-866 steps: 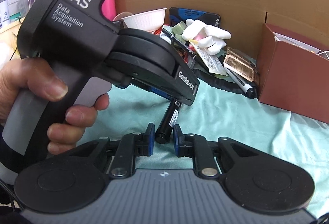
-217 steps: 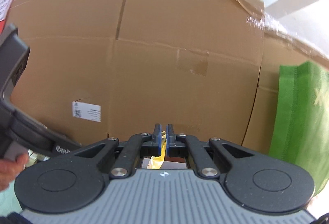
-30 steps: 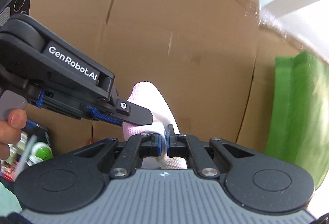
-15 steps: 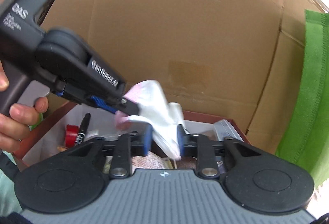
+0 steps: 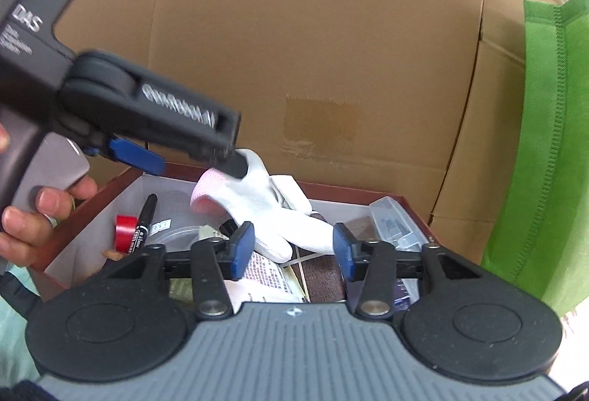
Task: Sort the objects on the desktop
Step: 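Open both grippers to drop the glove into the brown box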
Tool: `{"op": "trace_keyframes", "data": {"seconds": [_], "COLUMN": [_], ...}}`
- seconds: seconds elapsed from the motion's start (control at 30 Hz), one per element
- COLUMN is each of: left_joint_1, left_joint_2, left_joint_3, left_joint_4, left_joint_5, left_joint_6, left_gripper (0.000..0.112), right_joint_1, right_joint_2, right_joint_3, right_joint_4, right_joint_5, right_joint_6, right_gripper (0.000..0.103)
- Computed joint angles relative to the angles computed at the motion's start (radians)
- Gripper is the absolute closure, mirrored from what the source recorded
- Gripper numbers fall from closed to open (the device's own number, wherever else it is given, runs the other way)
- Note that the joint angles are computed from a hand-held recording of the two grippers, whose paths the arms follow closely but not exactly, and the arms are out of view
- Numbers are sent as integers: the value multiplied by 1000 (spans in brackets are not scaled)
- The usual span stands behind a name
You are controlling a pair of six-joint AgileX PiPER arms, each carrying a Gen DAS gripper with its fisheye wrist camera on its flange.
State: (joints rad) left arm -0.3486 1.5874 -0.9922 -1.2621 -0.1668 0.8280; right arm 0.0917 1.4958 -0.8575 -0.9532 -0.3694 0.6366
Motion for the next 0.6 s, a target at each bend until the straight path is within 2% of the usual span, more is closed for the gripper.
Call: {"op": "trace_keyframes", "data": {"seconds": [0.07,0.13,0.17,0.23,0.33,0.4,0.5,0.6], "left_joint_1": [-39,-98,-134,-177,-298,-358,-411,-479], "left_joint_2": [-54,-75,-98,-109,-129,-134,-175,-225], "left_joint_3": [61,70,97,96,112,127,177,221], "left_joint_4": [72,9,-14,-117,-271,-290,-342,-425], "left_joint_5": [-68,-152,-204,-288,-444,-502,-517,-571], "left_joint_6": [-84,-17,7,132,278,254,262,298], "left_gripper": [11,9,9,9,9,9,9,9], "right_joint_1": [-9,-15,-17,-26,-51,-67,-77,-77], "right_joint_2": [-42,-87,-106,-149,-216,-269,-343,-383], "right_joint_3": [44,94,117,162,192,226,283,329], "right_joint_4": [33,100,155,194,50,-48,-93,-46], "right_joint_5": [-14,-30,-42,-61,-43,-35,-12,9], "right_joint_6": [-31,-92,-141,-179,-29,71,110,55], "right_gripper": [41,15,11,9,9,9,9,9]}}
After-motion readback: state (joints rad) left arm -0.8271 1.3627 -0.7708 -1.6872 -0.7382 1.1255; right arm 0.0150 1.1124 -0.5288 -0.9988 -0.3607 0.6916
